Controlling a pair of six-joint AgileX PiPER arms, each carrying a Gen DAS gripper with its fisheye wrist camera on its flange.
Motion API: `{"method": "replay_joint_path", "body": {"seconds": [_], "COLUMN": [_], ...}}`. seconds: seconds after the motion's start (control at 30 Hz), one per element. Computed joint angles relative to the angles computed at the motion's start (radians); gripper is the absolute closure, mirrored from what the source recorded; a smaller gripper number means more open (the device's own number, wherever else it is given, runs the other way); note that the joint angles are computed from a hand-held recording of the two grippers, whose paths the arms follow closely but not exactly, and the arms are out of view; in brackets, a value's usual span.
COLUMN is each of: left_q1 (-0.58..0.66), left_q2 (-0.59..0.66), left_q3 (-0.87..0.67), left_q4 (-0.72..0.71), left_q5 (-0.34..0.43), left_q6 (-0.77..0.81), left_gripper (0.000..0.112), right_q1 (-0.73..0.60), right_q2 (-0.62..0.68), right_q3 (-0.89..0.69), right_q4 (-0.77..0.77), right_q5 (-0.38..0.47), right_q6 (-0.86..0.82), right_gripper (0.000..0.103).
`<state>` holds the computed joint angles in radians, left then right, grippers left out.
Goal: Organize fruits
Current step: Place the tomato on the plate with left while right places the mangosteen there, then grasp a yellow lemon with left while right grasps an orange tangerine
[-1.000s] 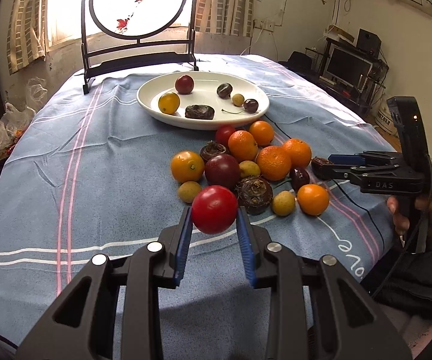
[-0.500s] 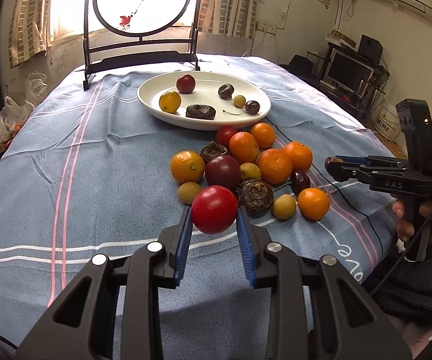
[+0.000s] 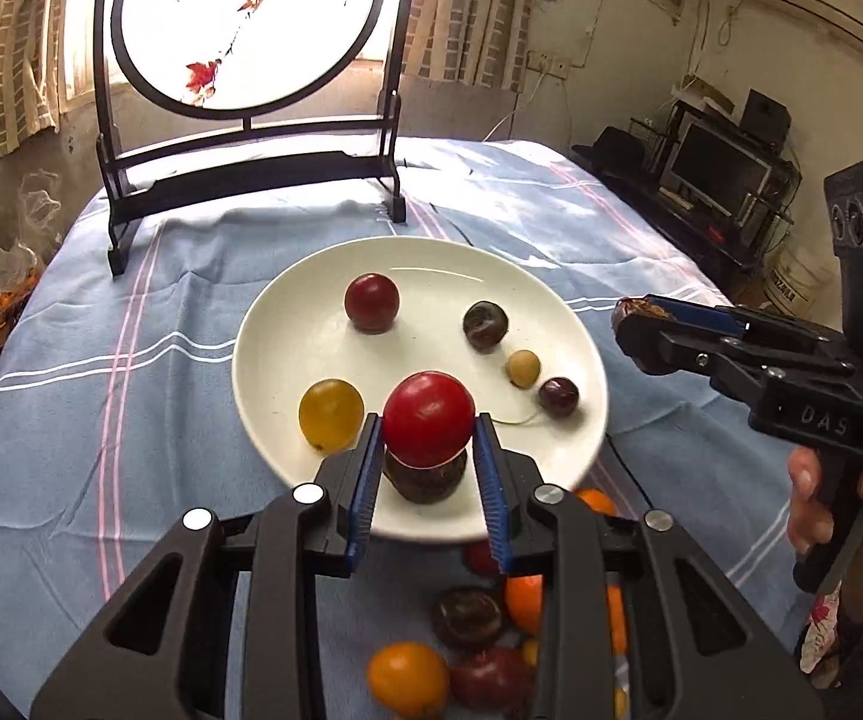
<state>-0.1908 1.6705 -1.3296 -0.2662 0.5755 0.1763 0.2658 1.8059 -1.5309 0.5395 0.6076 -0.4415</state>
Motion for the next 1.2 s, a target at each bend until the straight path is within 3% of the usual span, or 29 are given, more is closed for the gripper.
{"method": "replay_joint_path", "body": {"seconds": [0.07, 0.1, 0.17, 0.3, 0.43, 0.57, 0.7, 0.77, 0.93, 1.0, 1.07, 1.13, 1.2], "left_q1": [-0.001, -0.006, -0.007, 0.011, -0.017, -0.069, -0.200, -0.260, -0.319, -0.355, -0.384, -0.452, -0.511], "left_q2": [0.080, 0.099, 0.089, -0.054, -0.276, -0.452, -0.557, -0.562, -0.569, -0.558, -0.535, -0.502, -0.455], "left_q3": [-0.074, -0.088, -0.063, 0.107, 0.354, 0.563, 0.720, 0.760, 0.787, 0.779, 0.755, 0.732, 0.707], "left_q4": [0.011, 0.036, 0.050, -0.030, 0.070, 0.167, 0.411, 0.523, 0.584, 0.642, 0.603, 0.705, 0.782], "left_q5": [0.030, 0.026, -0.010, -0.072, -0.135, -0.145, -0.170, -0.177, -0.192, -0.189, -0.193, -0.193, -0.196], "left_q6": [-0.014, -0.043, -0.071, 0.015, -0.018, -0.080, -0.343, -0.478, -0.607, -0.684, -0.664, -0.779, -0.862], "left_gripper": [0.081, 0.078, 0.066, 0.055, 0.047, 0.047, 0.047, 0.047, 0.047, 0.048, 0.061, 0.062, 0.070], "right_q1": [0.022, 0.027, 0.036, 0.018, 0.018, 0.021, 0.095, 0.173, 0.261, 0.256, 0.219, 0.176, 0.117], "right_q2": [0.076, 0.096, 0.094, -0.017, -0.223, -0.414, -0.520, -0.524, -0.477, -0.505, -0.554, -0.605, -0.634], "right_q3": [-0.078, -0.095, -0.076, 0.082, 0.352, 0.606, 0.790, 0.833, 0.836, 0.856, 0.879, 0.901, 0.912], "right_q4": [-0.067, -0.082, -0.115, -0.017, 0.009, 0.098, 0.142, 0.064, -0.103, -0.075, 0.005, 0.024, 0.051], "right_q5": [-0.007, -0.016, -0.057, -0.088, -0.140, -0.122, -0.130, -0.200, -0.264, -0.279, -0.288, -0.282, -0.252], "right_q6": [0.067, 0.083, 0.127, 0.021, -0.093, -0.226, -0.270, -0.181, 0.024, 0.001, -0.083, -0.101, -0.137], "right_gripper": [0.061, 0.054, 0.053, 0.053, 0.051, 0.047, 0.046, 0.047, 0.068, 0.068, 0.068, 0.068, 0.068]}}
